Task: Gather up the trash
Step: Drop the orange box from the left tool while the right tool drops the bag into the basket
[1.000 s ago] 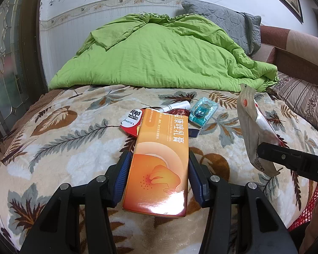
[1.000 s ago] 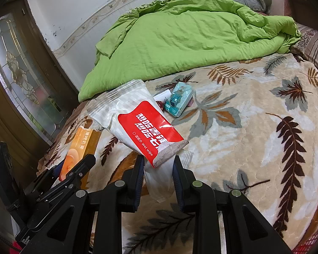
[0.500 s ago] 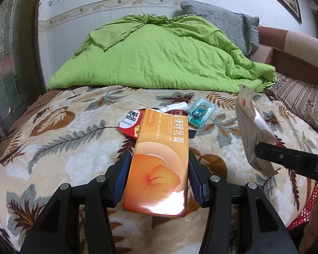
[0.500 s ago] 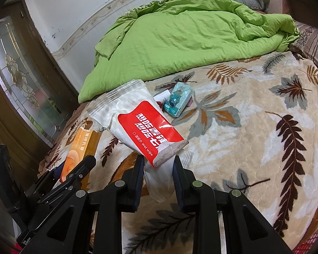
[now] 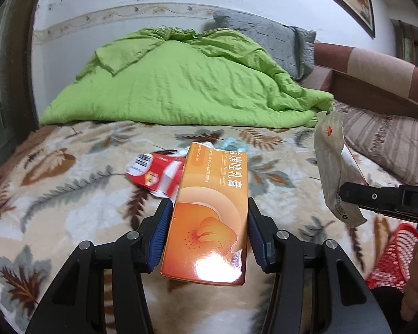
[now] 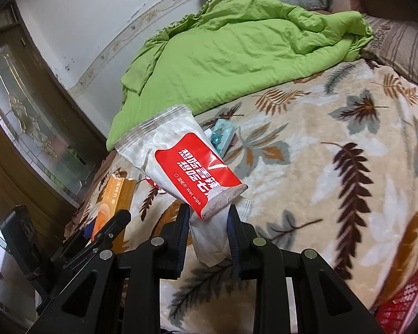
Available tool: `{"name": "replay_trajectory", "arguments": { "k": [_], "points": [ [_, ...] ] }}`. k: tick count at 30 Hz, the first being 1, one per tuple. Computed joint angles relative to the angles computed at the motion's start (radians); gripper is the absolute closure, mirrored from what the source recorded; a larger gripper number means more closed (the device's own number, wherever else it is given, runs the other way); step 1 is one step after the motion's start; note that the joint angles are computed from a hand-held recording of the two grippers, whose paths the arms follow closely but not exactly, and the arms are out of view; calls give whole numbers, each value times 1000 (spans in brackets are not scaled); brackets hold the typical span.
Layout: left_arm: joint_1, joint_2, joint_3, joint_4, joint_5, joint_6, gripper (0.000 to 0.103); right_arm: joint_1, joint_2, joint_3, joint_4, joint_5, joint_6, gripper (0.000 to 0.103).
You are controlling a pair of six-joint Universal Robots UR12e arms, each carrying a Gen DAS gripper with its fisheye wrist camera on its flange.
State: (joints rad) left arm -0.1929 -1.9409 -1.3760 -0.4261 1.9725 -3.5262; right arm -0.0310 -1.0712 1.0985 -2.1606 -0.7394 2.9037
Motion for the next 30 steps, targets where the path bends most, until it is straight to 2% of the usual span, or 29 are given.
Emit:
{"name": "replay_trajectory", "arguments": {
  "k": [7,13,23,30],
  "points": [
    [-24,-7,28,2,-91,25,52,-44,-22,20,40,33,9,75],
    [-53,-34,85,-2,-164,65,52,-94,-54,62,20,35,38,75],
    [-107,-107,224,-71,-225,173,52,-180,-108,141,-36,-33,76,75],
    [-132,-158,320,-123,-346,212,52,-242,-137,183,-57,-70,132,75]
  ]
}}
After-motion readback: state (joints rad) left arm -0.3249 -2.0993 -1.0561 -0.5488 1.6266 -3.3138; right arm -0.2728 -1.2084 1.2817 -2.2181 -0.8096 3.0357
